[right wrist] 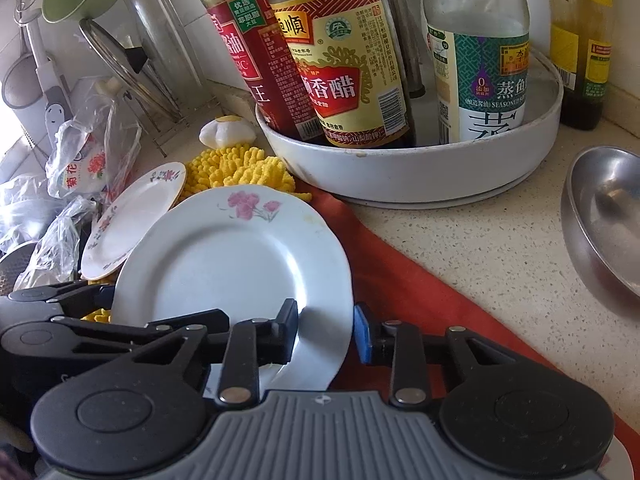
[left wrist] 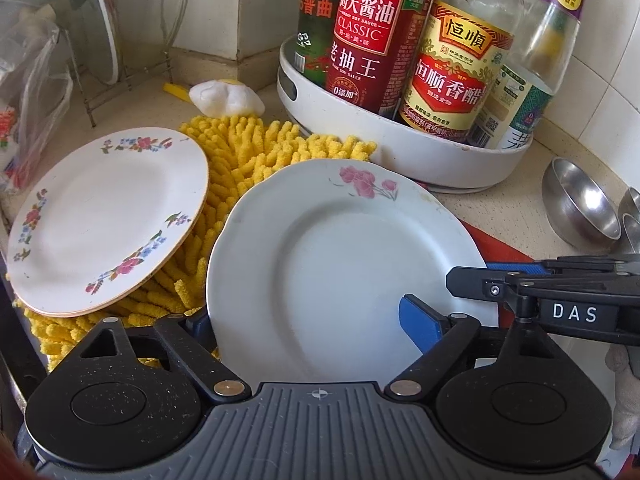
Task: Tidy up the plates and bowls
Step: 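Lift the plate upright with both tools and carry it toward the other pink plate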
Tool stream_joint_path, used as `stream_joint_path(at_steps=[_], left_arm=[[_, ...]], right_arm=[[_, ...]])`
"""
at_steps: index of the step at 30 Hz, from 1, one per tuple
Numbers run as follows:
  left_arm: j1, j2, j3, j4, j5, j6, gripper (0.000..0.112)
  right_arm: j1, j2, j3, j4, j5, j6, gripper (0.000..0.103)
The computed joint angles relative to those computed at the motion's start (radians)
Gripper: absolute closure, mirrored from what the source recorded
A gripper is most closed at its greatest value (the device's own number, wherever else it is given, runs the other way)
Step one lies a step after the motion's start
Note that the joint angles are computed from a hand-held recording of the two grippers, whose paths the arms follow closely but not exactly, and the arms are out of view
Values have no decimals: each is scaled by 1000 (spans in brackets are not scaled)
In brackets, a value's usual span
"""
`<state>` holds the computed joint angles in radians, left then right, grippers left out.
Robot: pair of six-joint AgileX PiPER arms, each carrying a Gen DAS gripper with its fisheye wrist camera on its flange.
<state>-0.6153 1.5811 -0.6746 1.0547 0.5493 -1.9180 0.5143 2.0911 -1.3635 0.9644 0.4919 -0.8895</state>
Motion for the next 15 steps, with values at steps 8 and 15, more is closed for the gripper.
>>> stream_joint_path(at_steps=[8,15], left_arm=[[-18,-17,7,3,20,-25,20],[-59,-53,-3,3,79,-29,20]], right_arm=[[-18,-30,24,30,16,-2,75],[-32,-92,77,78,16,-33,75]])
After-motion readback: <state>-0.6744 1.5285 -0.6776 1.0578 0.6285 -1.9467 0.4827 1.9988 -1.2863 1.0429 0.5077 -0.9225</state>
